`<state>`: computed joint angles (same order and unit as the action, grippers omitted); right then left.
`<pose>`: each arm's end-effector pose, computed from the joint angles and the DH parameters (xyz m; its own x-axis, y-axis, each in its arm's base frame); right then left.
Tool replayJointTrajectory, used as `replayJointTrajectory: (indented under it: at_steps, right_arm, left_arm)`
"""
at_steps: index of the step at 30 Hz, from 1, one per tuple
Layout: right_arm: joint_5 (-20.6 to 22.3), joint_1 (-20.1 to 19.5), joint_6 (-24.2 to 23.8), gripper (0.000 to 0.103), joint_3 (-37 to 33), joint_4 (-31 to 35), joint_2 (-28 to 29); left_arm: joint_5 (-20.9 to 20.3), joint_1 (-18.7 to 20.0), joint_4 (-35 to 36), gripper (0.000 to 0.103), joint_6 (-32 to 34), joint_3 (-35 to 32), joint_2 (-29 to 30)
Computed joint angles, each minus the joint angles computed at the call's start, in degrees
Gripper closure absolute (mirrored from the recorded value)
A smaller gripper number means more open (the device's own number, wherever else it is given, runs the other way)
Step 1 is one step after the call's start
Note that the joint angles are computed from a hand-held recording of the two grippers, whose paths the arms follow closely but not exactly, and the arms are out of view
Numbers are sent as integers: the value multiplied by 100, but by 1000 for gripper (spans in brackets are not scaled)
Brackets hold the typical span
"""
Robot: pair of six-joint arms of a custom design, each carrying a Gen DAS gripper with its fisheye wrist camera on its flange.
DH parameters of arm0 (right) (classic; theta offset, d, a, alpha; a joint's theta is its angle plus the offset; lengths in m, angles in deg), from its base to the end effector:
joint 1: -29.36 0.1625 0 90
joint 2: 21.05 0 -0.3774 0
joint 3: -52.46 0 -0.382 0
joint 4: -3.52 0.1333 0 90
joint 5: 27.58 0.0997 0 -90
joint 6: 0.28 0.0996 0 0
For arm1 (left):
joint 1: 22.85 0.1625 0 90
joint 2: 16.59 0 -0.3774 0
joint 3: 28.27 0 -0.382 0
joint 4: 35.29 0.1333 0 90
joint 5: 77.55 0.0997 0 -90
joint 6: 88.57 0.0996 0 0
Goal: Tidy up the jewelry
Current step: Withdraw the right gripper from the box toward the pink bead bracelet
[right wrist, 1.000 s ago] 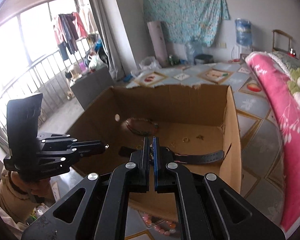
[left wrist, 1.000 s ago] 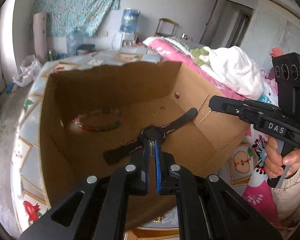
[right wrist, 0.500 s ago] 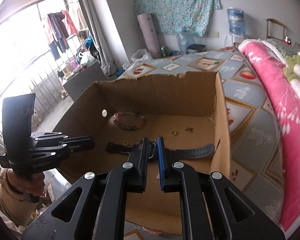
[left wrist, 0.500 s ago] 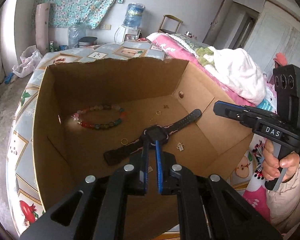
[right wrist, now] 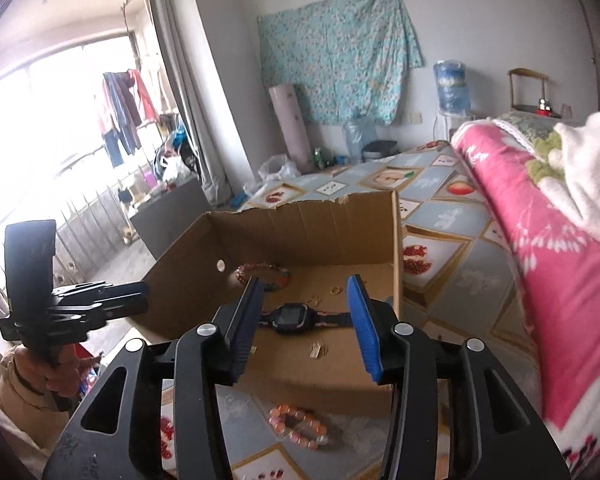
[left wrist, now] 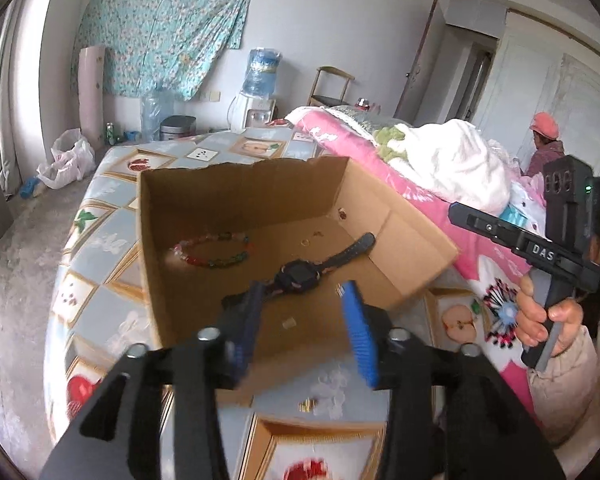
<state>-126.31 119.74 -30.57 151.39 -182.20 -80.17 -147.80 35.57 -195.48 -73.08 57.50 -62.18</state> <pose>0.1223 -0.6238 0.2692 -0.8523 -0.1798 0.4912 -0.5022 0.5441 -0.6722 -0.2187 -0.6745 0.1543 -0.7369 0.5332 -0.4156 0.6748 0.6177 -0.4038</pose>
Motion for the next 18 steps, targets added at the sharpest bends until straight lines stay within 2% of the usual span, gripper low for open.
replayJointTrajectory:
  at_steps: [6, 9, 11, 13, 16, 18]
  right_arm:
    - [-448, -86, 306, 58, 507, 2, -275]
    - [-669, -131, 415, 55, 623, 71, -239]
    - [-966, -110, 414, 53, 621, 103, -74]
    - [-1261, -61, 335, 44, 583, 52, 109]
    - [-1530, -44, 467, 40, 491, 223, 287]
    - [-1677, -38, 632, 40, 387, 419, 374]
  left_arm:
    - [139, -79, 23, 31, -170, 733, -646]
    - [445, -132, 264, 23, -326, 888, -714]
    - [886, -202, 422, 20, -543, 941, -644]
    - [1355, -249, 696, 20, -871, 869, -476]
    - [1482, -142, 1265, 20, -1549, 613, -215]
    - [1774, -107, 1660, 20, -2025, 399, 11]
